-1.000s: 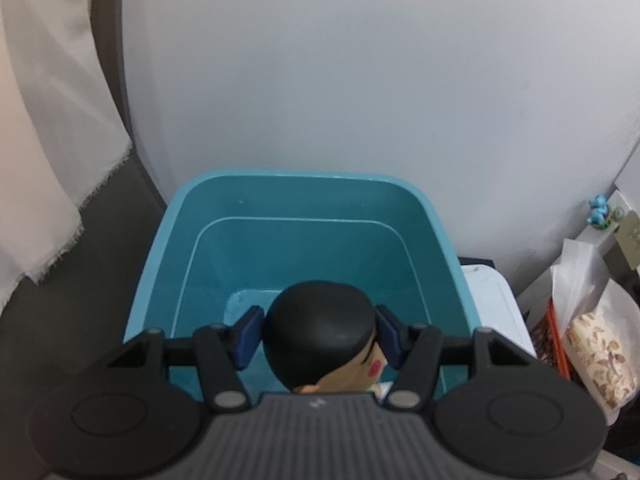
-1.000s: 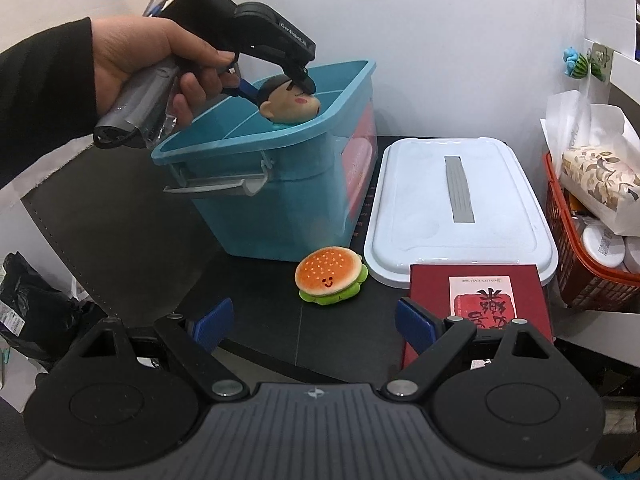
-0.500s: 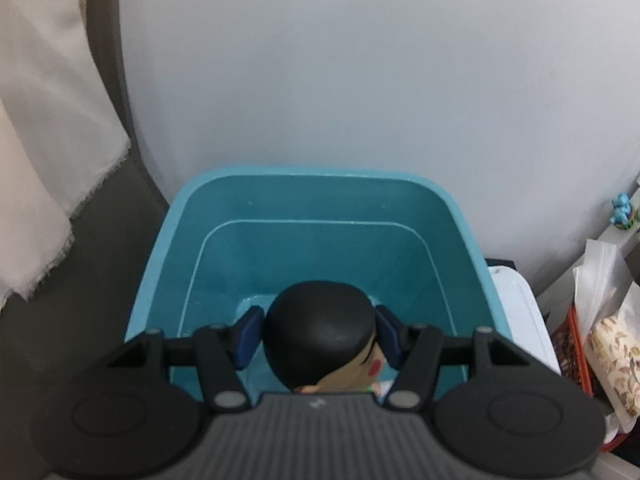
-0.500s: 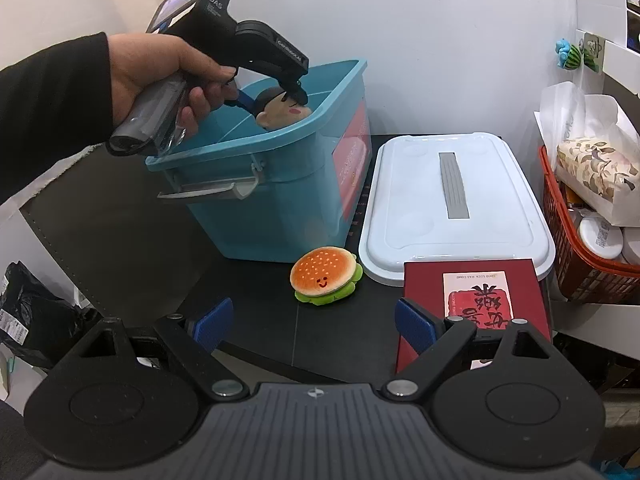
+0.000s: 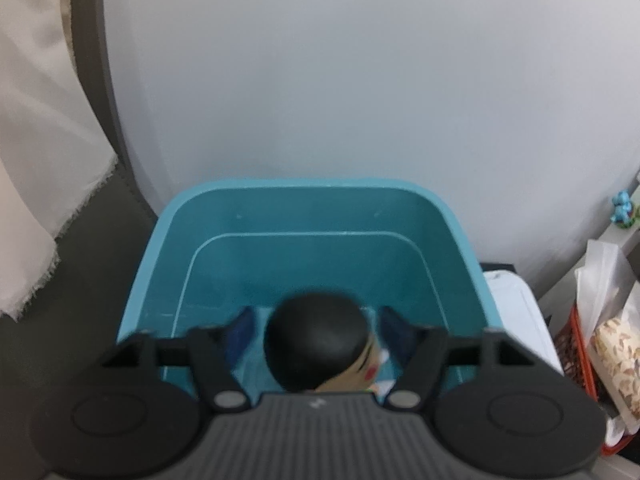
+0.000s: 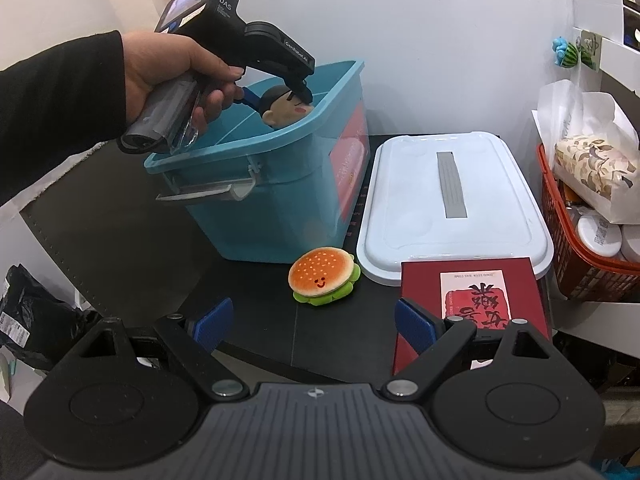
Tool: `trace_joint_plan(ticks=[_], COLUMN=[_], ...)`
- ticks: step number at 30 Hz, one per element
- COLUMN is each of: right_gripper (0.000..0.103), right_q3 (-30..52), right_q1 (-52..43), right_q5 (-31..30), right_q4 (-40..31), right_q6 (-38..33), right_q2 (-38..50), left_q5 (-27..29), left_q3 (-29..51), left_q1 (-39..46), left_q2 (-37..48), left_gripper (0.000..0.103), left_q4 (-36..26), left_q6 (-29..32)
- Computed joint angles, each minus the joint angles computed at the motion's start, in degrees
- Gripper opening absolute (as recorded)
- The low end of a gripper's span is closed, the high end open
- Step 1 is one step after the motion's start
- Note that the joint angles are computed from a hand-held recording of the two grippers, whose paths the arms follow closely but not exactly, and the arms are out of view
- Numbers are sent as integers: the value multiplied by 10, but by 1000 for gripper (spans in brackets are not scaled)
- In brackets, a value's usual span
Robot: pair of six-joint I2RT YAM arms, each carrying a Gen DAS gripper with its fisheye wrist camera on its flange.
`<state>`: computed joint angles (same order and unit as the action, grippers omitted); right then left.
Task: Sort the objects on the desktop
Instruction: 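Lower the figurine into the teal bin and open the left tool, then raise the open left tool away from the teal bin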
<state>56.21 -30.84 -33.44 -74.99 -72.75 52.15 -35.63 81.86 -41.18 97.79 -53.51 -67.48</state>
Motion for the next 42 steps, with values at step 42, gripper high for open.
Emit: trace_joint_plan(ticks=[42], right_gripper=[91], right_q3=[7], right_q1=[-68], right_q5=[-61], right_q4=[-33], right_q6=[-112], right_q2=[-39], left_q5=[-94], left_q3=[135], left_q1=[-193], left_q2=[-13], left_gripper=[102], left_q4=[-234], left_q6=[-169])
